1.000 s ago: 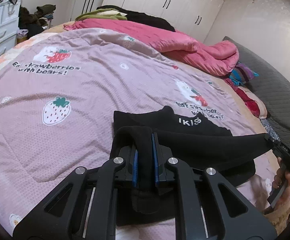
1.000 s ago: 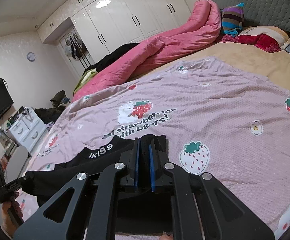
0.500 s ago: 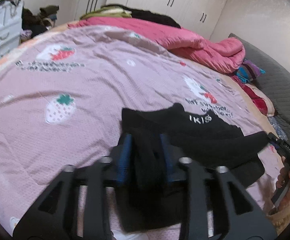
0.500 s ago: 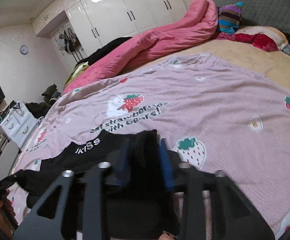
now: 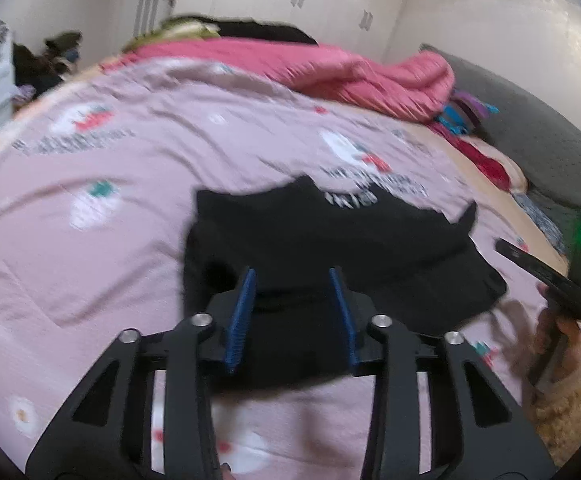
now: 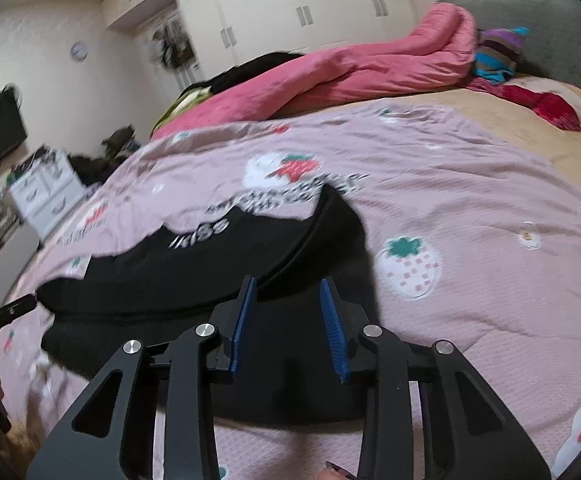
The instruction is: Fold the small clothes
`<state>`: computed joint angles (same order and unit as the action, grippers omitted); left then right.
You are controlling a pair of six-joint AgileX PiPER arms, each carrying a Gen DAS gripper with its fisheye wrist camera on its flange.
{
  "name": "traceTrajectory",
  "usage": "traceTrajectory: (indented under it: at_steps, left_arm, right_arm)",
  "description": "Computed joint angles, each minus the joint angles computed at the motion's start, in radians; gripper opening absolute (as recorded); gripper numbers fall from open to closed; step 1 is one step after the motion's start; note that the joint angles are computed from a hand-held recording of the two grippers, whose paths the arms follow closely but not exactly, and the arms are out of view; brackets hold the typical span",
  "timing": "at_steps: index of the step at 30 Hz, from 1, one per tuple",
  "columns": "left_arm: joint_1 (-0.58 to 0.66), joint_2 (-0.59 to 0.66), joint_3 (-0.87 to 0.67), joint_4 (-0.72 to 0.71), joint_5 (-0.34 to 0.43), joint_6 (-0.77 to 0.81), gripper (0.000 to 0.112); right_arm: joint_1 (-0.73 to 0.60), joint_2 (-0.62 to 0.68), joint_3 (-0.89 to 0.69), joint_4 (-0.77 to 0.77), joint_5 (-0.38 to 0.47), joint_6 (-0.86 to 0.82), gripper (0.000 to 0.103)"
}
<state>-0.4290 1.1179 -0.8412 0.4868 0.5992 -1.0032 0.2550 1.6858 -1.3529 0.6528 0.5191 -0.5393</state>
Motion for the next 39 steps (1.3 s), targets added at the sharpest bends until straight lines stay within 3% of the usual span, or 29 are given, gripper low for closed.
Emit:
traceTrajectory:
  at_steps: [5,12,18,27,34,39]
  left_arm:
    - [-0.026,0.078,-0.012,-0.13,-0.017,0.123,0.024]
    - [-0.051,0.125,-0.019,-0.044,0.025,0.056,0.024]
    - [0.004,0.162,-0.045,-0.027,0.035,0.08,0.024]
    - [0.079,0.293,-0.125,-0.004,0.007,0.113,0.028]
    - [0.147,0.352,-0.184,-0.046,-0.018,0.156,0.03]
    - [0.193,0.395,-0.235,-0.086,-0.033,0.193,0.032]
  right_arm:
    - [0.041,0.001,0.01,-0.05,0.019,0.0,0.032]
    - [0.096,0.019,-0.011,-0.166,0.032,0.074,0.032]
    - [0.145,0.12,-0.111,-0.404,0.081,0.272,0.032]
    - [0.169,0.257,-0.296,-0.486,0.159,0.359,0.034]
    - [0.144,0.358,-0.464,-0.435,0.256,0.353,0.034]
    - [0.157,0.425,-0.58,-0.49,0.302,0.401,0.034]
